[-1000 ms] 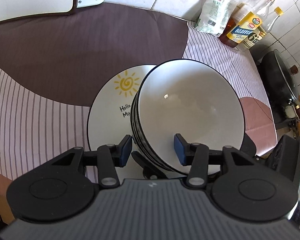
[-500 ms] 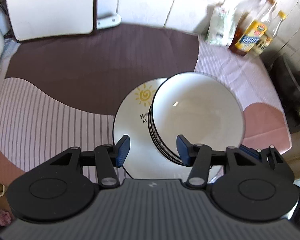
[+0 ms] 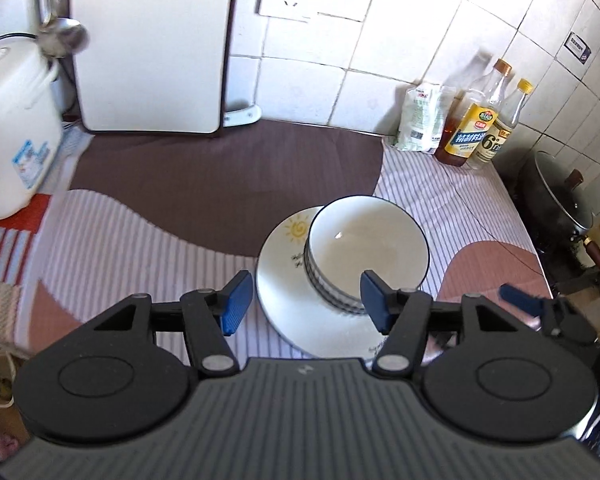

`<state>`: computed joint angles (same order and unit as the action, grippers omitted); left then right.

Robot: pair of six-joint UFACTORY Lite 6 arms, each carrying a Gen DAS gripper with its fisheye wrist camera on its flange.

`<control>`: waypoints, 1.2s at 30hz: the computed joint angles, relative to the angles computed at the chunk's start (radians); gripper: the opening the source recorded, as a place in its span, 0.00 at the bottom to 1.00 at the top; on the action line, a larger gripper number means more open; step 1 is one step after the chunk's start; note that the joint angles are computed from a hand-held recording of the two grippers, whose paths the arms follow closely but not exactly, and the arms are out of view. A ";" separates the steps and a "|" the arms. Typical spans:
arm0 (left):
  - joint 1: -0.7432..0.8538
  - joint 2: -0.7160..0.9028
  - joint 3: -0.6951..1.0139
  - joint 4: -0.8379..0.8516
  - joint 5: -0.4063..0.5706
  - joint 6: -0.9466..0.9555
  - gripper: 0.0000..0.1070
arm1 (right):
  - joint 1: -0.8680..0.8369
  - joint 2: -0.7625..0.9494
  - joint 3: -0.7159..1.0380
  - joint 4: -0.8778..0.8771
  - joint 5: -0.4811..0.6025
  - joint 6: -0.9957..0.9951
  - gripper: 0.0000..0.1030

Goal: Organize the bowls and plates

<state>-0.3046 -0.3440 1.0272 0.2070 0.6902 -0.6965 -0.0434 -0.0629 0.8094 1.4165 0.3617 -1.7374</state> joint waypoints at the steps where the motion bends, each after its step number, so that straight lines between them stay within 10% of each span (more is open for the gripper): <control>1: -0.008 -0.029 -0.001 0.002 0.021 -0.001 0.57 | -0.010 -0.016 0.005 -0.042 0.000 0.064 1.00; 11: -0.171 -0.180 0.050 0.145 0.181 -0.208 0.76 | -0.105 -0.205 0.049 -0.482 0.110 0.497 1.00; 20: -0.556 -0.195 0.115 0.491 0.463 -0.540 0.96 | -0.278 -0.337 0.143 -0.630 0.427 0.624 1.00; 36: -0.963 -0.099 0.233 0.597 0.864 -0.739 0.96 | -0.759 -0.454 0.193 -0.479 0.787 0.419 1.00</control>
